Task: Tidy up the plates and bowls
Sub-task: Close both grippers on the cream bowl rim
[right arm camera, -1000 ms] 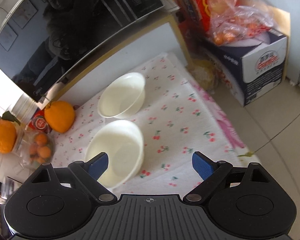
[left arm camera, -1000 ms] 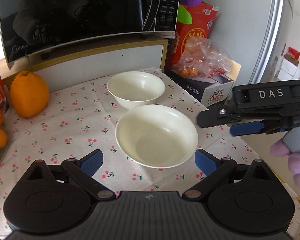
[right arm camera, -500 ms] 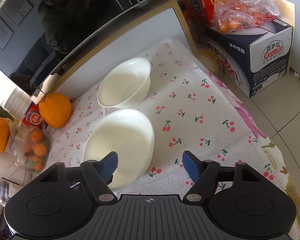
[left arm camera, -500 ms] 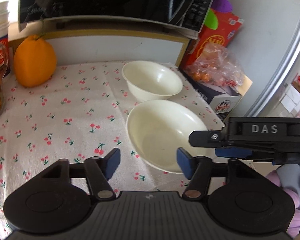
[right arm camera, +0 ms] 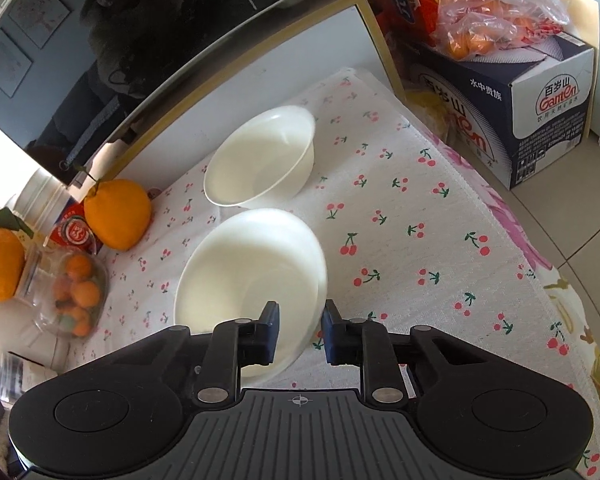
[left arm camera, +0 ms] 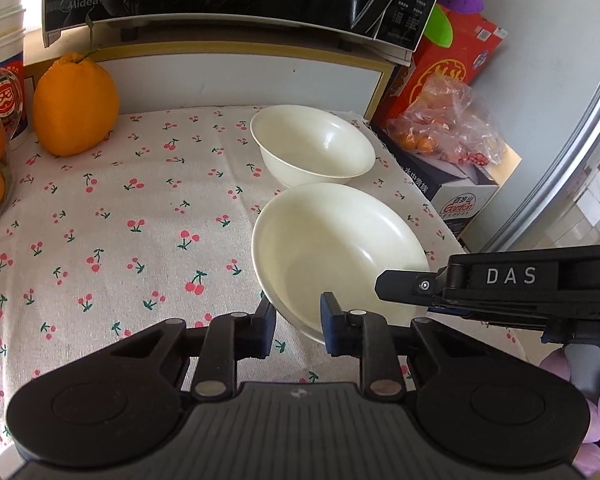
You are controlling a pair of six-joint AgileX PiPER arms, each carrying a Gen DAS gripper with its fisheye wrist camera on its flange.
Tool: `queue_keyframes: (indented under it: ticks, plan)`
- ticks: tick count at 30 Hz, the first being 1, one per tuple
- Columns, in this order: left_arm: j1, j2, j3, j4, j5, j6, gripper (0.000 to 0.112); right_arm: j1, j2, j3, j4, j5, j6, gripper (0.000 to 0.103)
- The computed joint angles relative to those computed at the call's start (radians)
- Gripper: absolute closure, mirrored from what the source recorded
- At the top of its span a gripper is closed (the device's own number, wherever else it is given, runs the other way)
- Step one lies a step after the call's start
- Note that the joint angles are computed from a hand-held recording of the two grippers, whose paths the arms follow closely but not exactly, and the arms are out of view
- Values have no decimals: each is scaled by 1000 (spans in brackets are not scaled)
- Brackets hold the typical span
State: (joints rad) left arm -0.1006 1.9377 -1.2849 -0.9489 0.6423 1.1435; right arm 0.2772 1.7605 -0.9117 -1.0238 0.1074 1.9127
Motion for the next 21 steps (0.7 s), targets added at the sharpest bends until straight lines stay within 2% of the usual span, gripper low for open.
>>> queue_keyframes:
  ticks: [7,11,21]
  plan:
    - [7,-15,-1,19,17,-35,92,7,-14,-9,133,19,-143,83]
    - [11,-35,14,21,17,-38,92,20,-29,-18,269,47,-280,83]
    - [28,-92,52,43,35,-54,92,57,-81,-19,470,117,-472,83]
